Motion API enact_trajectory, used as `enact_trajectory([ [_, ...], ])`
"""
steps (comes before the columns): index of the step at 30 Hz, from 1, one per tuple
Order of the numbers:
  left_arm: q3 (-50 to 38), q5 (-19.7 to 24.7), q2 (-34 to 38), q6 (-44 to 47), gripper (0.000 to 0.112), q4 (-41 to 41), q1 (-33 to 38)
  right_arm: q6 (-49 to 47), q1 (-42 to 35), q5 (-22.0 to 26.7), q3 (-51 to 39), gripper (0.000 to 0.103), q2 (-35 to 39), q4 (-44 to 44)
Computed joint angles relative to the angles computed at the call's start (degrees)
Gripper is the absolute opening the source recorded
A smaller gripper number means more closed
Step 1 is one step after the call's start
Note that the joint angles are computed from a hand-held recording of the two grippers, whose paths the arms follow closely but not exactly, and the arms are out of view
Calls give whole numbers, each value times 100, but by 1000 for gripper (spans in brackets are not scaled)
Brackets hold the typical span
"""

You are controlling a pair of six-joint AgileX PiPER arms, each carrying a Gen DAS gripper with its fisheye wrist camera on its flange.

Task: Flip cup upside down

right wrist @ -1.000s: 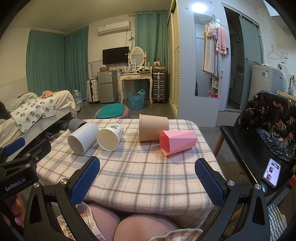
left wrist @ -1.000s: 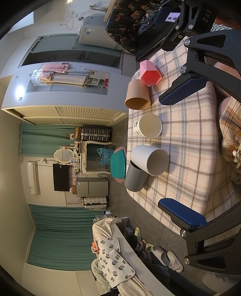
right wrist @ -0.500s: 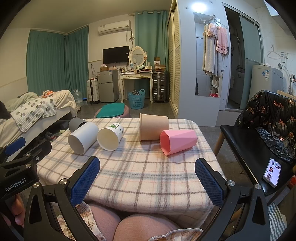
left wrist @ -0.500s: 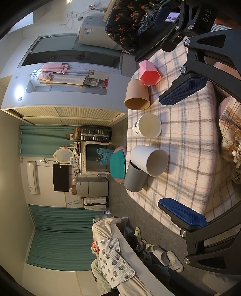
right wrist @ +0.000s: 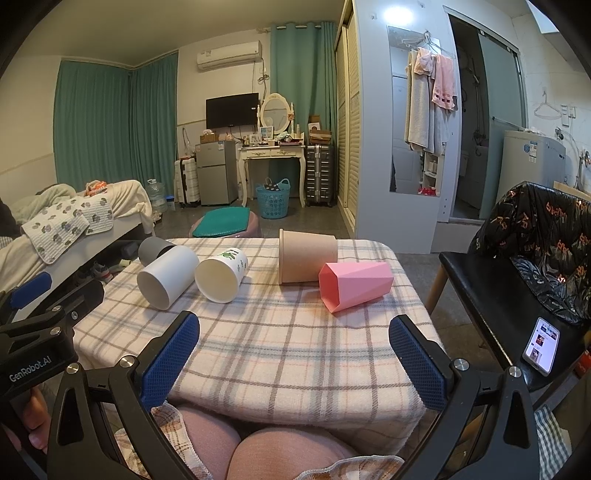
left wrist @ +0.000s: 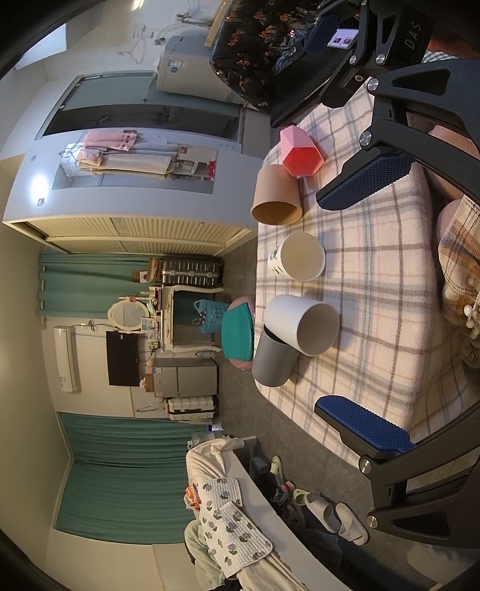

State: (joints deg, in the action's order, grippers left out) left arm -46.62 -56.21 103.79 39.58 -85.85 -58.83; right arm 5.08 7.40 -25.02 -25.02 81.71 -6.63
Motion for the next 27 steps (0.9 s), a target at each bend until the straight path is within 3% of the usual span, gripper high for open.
enact_trajectory([
  [8, -195, 338, -148, 377, 103, -93, 306, 286, -61, 414, -289, 103, -75, -371],
  [14, -540, 793, -51, 728, 103, -131, 783, 763, -137, 716, -848, 103, 286, -933],
  [23, -1602, 1960, 762, 1556, 103, -444, 1750, 2023, -261, 1086, -2180, 103, 1564, -2280],
  [27, -2097, 2246, 1170, 2207, 103, -823, 2009, 2786, -336, 1170, -2694, 103, 2115, -3056],
])
